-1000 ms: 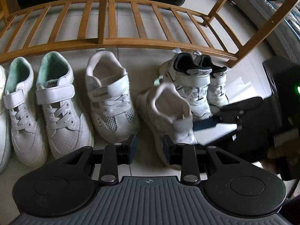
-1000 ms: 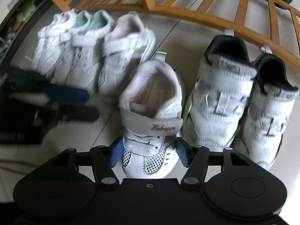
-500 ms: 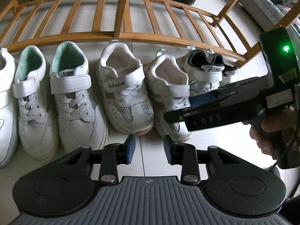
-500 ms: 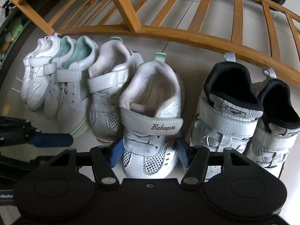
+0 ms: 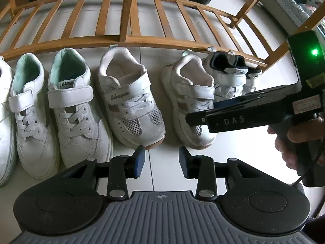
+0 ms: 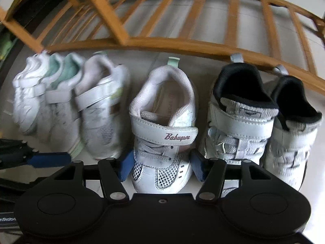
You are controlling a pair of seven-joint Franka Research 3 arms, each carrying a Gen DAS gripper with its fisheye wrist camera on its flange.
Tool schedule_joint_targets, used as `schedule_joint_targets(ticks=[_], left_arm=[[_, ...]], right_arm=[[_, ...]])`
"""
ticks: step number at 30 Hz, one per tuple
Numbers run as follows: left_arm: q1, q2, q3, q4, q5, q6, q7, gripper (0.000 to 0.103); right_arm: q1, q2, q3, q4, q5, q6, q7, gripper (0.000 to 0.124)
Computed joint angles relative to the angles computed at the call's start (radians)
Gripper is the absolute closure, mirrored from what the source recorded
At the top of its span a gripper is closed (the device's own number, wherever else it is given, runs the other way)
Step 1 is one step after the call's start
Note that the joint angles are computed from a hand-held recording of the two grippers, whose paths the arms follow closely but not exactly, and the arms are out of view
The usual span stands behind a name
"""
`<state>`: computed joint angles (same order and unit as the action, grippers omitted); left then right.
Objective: Organize scattered shoes
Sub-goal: 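Open the right gripper and withdraw it from the placed sneaker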
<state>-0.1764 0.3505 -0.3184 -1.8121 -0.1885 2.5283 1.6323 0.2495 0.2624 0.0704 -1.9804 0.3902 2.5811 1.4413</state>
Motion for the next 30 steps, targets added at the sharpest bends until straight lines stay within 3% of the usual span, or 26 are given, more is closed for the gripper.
schedule_joint_targets(ticks=[6, 12, 30], left_arm=[[0.0, 0.001, 0.001, -0.007, 0.007, -0.005, -0.005, 0.065], [0.006, -0.006, 0.001, -0.02, 0.002, -0.002, 0.002, 0.065], [0.0, -0.001, 0.002, -0.012, 0.007, -0.002, -0.001, 0.061]], right_arm=[[-0.007, 0.031, 0.016, 0.031, 0.024, 0.025, -0.076, 0.061], [-0.025, 0.078, 0.042, 0.094, 0.068, 0.003, -0.23, 0.06], [-0.036, 0.03, 0.045, 0.045, 0.178, -0.001, -0.298, 0.057]])
